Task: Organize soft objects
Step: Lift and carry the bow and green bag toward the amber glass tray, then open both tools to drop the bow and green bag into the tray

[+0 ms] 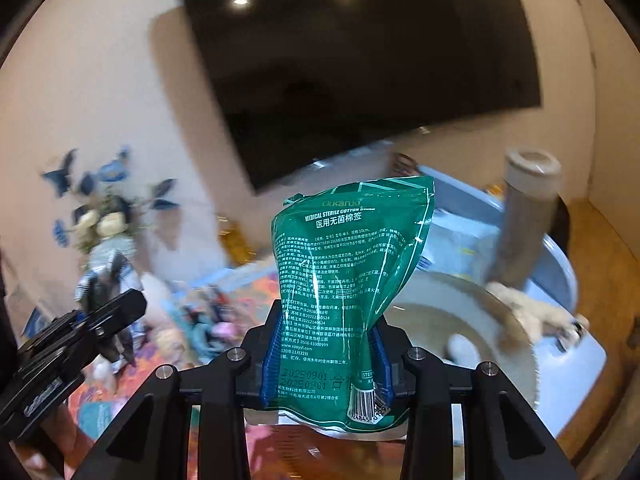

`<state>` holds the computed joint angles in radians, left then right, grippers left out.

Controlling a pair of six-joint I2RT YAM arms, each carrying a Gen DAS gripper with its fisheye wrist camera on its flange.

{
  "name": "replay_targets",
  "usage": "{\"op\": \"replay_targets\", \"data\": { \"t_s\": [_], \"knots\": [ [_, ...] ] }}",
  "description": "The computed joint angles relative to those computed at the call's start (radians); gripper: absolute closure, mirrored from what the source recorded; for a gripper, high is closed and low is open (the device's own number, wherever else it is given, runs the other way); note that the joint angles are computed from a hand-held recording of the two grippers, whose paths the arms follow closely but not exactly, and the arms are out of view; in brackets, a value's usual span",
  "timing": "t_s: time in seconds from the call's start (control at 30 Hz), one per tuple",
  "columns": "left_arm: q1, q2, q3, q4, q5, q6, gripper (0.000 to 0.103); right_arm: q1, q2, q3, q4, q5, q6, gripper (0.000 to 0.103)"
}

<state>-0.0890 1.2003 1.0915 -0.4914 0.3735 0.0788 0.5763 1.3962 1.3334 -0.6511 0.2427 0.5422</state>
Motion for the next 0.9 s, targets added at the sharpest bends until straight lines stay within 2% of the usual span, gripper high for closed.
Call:
{"op": "replay_targets", "data": {
  "t_s": [0.17,0.27,0.3,0.37,0.43,0.47,0.5,0.6,0.77,0.9],
  "knots": [
    [-0.136,0.109,0.006,0.042,-0.03,-0.03,0.085,-0.088,0.011,-0.057,-0.02,-0.061,0.008,0.064],
    [-0.192,0.166,0.022,0.038,-0.06,-0.051,0.077,-0.111,0.055,-0.05,-0.053,-0.075,0.005,0.061],
    [-0.202,0.189,0.03,0.035,-0.055,-0.055,0.064,-0.117,0.065,-0.05,-0.062,-0.079,0.0,0.061],
    [-0.209,0.219,0.034,0.039,-0.057,-0.066,0.053,-0.128,0.075,-0.052,-0.078,-0.067,-0.012,0.058],
    [-0.187,0.24,0.035,0.034,-0.049,-0.088,0.019,-0.15,0.083,-0.05,-0.108,-0.054,-0.014,0.046],
    [-0.167,0.226,0.014,0.054,-0.02,-0.103,0.018,-0.169,0.069,-0.066,-0.108,-0.068,-0.011,0.033],
    [-0.143,0.21,-0.004,0.067,0.02,-0.111,0.018,-0.186,0.059,-0.079,-0.102,-0.084,-0.009,0.027],
    [-0.095,0.159,-0.023,0.041,0.091,-0.096,0.018,-0.227,0.029,-0.107,-0.077,-0.127,-0.019,0.027],
    [-0.027,0.013,-0.069,-0.023,0.097,-0.034,0.018,-0.207,-0.022,-0.129,-0.079,-0.116,-0.015,0.027],
    [0.084,-0.102,-0.086,-0.107,0.135,0.017,0.018,-0.153,-0.056,-0.138,-0.068,-0.111,-0.006,0.027]
  ]
}}
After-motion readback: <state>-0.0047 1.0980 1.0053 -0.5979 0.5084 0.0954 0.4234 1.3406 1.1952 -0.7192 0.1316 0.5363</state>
